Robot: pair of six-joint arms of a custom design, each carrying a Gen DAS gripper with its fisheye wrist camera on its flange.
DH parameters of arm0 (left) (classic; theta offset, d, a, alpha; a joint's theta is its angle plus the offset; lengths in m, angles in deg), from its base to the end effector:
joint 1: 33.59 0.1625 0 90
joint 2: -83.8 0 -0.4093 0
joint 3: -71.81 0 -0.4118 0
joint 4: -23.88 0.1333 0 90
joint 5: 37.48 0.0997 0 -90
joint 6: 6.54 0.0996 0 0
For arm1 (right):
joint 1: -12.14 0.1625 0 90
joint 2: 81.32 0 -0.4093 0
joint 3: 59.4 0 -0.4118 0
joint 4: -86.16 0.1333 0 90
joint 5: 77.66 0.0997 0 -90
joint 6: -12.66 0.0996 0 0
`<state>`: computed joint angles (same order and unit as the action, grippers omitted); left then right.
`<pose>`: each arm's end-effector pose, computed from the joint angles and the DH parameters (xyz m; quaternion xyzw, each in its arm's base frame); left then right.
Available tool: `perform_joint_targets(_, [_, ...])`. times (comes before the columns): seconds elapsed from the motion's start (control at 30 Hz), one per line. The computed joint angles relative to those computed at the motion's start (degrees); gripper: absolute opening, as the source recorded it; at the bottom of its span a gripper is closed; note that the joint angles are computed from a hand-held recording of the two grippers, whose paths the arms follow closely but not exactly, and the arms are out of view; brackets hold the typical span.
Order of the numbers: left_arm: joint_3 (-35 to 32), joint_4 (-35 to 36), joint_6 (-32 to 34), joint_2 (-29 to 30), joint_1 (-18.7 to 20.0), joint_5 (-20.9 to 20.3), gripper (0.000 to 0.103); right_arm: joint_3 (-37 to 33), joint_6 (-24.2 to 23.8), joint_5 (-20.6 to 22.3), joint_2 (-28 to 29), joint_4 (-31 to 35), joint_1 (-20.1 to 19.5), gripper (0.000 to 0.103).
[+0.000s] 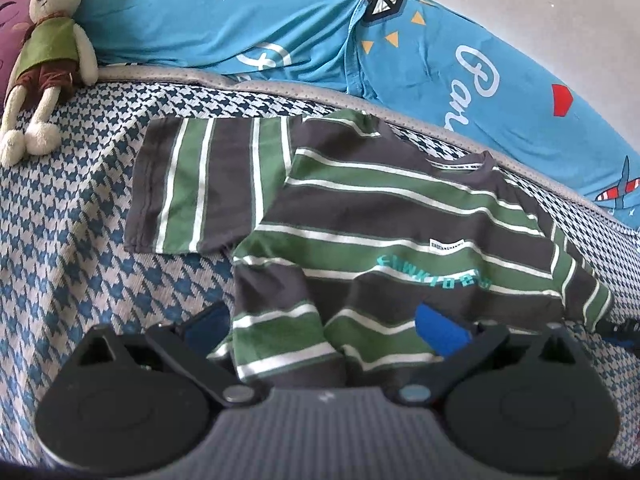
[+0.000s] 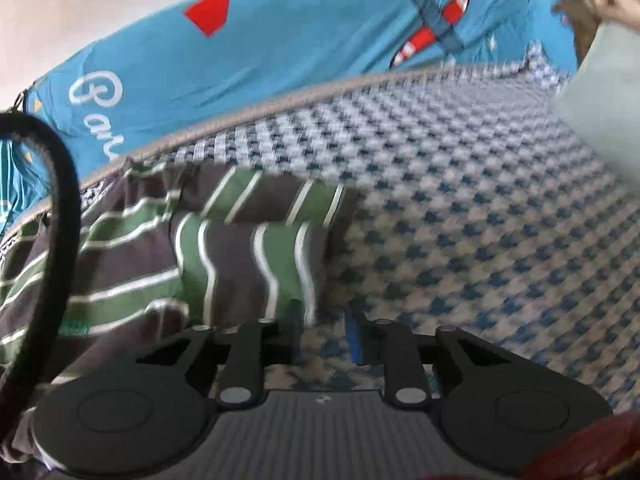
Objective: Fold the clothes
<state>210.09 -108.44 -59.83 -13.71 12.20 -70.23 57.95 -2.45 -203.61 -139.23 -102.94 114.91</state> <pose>-0.0951 -0.4090 0.2482 -0.0759 0.8744 -0.3680 0.3069 0.1957 -0.5248 0.1562 0.1140 -0.8937 0.3167 0.2968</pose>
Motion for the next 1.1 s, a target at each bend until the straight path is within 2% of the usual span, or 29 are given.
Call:
perform_joint_targets(0.1, [0.0,-0.2,-0.2,0.0,0.1,0.0,0.103,1.0,1.9,4.8,-2.4,-1.1,-1.1,0.031])
perform_joint_targets(0.27, [-0.2,-0.1,-0.6,0.3,0.5,-0.3,0.103,-0.7,5.5,7.0,-1.7,-4.4,-2.0,0.032])
perform_joint_targets(0.4, [-0.3,0.2,-0.7,0.6,0.7,-0.1,0.103,-2.7,6.2,6.1,0.5,-5.5,-2.7,0.032])
perform_joint_targets(0.63, [-0.6,0.0,-0.6,1.0,1.1,-0.5,0.103,-6.2,8.3,7.1,3.7,-5.2,-4.2,0.034])
perform_joint_targets(0.73, [-0.6,0.2,-0.7,0.9,1.4,-0.7,0.103,-7.9,7.3,5.8,5.7,-4.8,-4.2,0.037])
perform_joint_targets(0.87, [-0.8,0.6,-1.0,0.9,1.7,-1.0,0.103,-9.6,3.5,4.5,8.3,-7.4,-3.7,0.038])
perform_joint_targets(0.9, [-0.8,0.7,-1.1,0.9,1.7,-1.1,0.103,-9.9,2.6,4.5,8.7,-7.6,-3.6,0.036])
perform_joint_targets(1.03, [-0.9,1.0,-0.9,1.1,1.9,-1.5,0.103,-11.0,-2.8,4.7,10.4,-8.3,-3.1,0.009])
perform_joint_targets(1.1, [-1.1,1.1,-0.7,1.4,2.0,-1.6,0.103,-11.8,-5.2,4.0,11.6,-10.5,-2.5,0.008])
